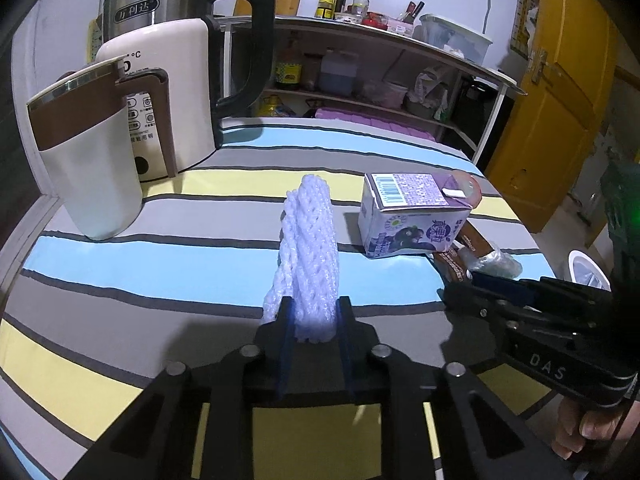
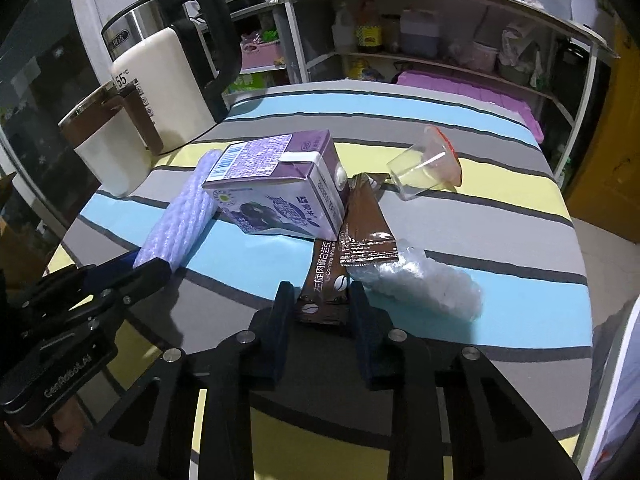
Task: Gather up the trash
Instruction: 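Grasp the white foam net sleeve with the left tool while the right tool grasps the brown wrapper, then carry the foam sleeve and brown wrapper over the bin and open both tools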
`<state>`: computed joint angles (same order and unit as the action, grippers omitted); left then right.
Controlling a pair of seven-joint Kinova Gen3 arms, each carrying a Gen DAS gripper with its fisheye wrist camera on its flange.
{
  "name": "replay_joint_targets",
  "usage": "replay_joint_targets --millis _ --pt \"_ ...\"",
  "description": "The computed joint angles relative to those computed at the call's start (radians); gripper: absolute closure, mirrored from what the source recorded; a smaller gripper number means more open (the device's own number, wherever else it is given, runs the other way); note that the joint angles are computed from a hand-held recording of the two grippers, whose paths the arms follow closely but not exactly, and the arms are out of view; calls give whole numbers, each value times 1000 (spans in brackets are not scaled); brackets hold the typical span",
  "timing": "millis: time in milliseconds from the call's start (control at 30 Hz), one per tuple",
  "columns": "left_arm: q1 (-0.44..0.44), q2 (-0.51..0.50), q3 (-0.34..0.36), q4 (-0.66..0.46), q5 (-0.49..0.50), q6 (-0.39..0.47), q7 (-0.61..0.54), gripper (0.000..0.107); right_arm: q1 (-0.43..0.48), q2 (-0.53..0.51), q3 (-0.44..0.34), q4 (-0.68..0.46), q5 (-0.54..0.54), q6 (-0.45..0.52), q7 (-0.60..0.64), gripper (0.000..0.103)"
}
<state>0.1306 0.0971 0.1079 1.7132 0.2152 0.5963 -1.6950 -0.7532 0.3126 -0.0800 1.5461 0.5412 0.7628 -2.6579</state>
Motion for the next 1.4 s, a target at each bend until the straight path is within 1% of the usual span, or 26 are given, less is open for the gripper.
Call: replay_joint_targets --millis 167,300,600,1000,1167,1400 --pt "-10 -22 -3 22 32 6 -8 91 -5 -29 -6 34 5 -15 -19 75" --pt "-8 -62 -6 61 51 2 -11 92 -16 -65 -22 72 24 -17 -52 75" --pt "5 -169 -30 150 122 9 -56 93 -41 -159 -86 173 101 11 -194 75" --pt "64 -285 -33 205 135 43 -42 94 -18 -273 -194 283 188 39 -379 75" --pt "88 -306 -29 210 136 49 -36 94 -4 -308 -234 309 216 60 -438 75" --pt "116 -318 -6 205 112 48 -3 94 16 -358 -287 346 249 89 -503 75"
